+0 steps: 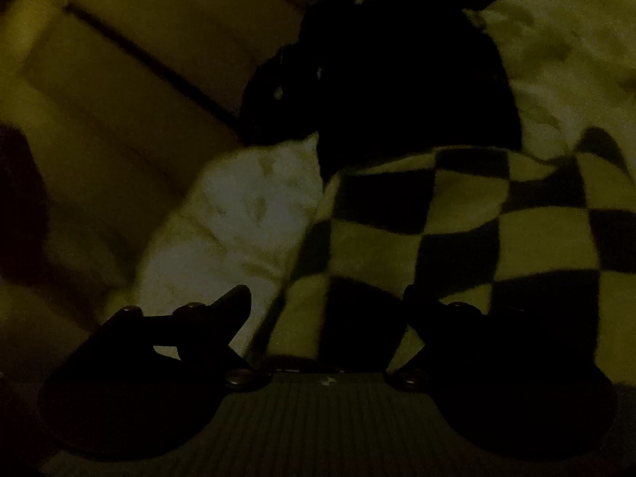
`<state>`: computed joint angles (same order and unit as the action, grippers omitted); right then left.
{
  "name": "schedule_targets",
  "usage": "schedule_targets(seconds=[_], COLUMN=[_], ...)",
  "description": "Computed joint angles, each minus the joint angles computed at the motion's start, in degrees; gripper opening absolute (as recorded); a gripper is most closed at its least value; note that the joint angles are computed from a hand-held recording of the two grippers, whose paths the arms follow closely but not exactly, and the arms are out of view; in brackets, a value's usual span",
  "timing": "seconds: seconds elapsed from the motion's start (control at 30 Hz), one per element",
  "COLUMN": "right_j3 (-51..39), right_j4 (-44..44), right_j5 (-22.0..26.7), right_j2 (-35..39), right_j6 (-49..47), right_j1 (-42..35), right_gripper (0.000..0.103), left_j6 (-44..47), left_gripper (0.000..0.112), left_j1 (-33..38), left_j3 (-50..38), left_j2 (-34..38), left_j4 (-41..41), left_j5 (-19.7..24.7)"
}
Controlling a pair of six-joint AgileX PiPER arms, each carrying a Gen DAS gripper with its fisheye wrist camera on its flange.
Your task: Fold large clothes
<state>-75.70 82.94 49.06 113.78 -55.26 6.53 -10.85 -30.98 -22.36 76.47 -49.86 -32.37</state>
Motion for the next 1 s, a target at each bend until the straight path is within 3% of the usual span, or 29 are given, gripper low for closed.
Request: schedule_targets(seconds=[0.1, 0.17, 0.2, 0.27, 0.4, 0.53, 0.73, 0.8, 0.93, 1.0], right_j3=[3.07, 5.10, 5.85, 7.59, 10.24, 13.02, 15.18, 15.54, 16.58, 15.76], right_j4=[2.82, 2.58, 1.92, 1.02, 0.17, 2.01, 6.35, 6.60, 6.81, 5.85], right_j5=[2.26, 2.77, 2.99, 4.81, 9.49, 10.66, 13.91, 15.20, 17.28, 19.81], right_j2=[-1.89, -3.09, -3.52, -4.03, -3.21, -1.95, -0.37, -0.71, -2.96, -3.19], right_j6=[-2.60, -4.70, -5.29, -6.79, -10.72, -15.20, -17.75, -16.01, -13.96, -12.99], right_j1=[-3.56, -5.59, -6.57, -9.06, -14.08, -15.93, -17.88, -19.21, -24.10, -27.26], right_gripper=[0.088, 0.088, 0.088, 0.087, 0.087, 0.087, 0.087, 0.088, 0.094, 0.094], left_j6=[14.95, 25.38, 27.79, 29.27, 41.88, 44.24, 42.86, 47.30, 58.63, 64.71], left_gripper=[0.103, 0.103, 0.103, 0.103, 0.103, 0.103, 0.103, 0.103, 0.103, 0.103], left_j1=[-5.35, -5.26, -4.86, -7.14, -10.57, -12.61, -6.15, -5.89, -8.34, -6.99], left_j3=[0.19, -1.75, -2.18, -2.66, -6.92, -7.06, -4.24, -4.39, -5.07, -5.60], left_j2=[-2.61, -1.97, -1.57, -0.01, 3.69, 6.63, 0.78, -2.49, -10.12, -14.28], left_j4=[-16.01, -22.54, -24.27, -26.85, -35.75, -36.48, -30.72, -34.81, -44.85, -47.86], left_j5=[-7.10, -6.17, -4.86, -7.07, -10.12, -11.72, -2.24, -0.29, -1.37, 1.31])
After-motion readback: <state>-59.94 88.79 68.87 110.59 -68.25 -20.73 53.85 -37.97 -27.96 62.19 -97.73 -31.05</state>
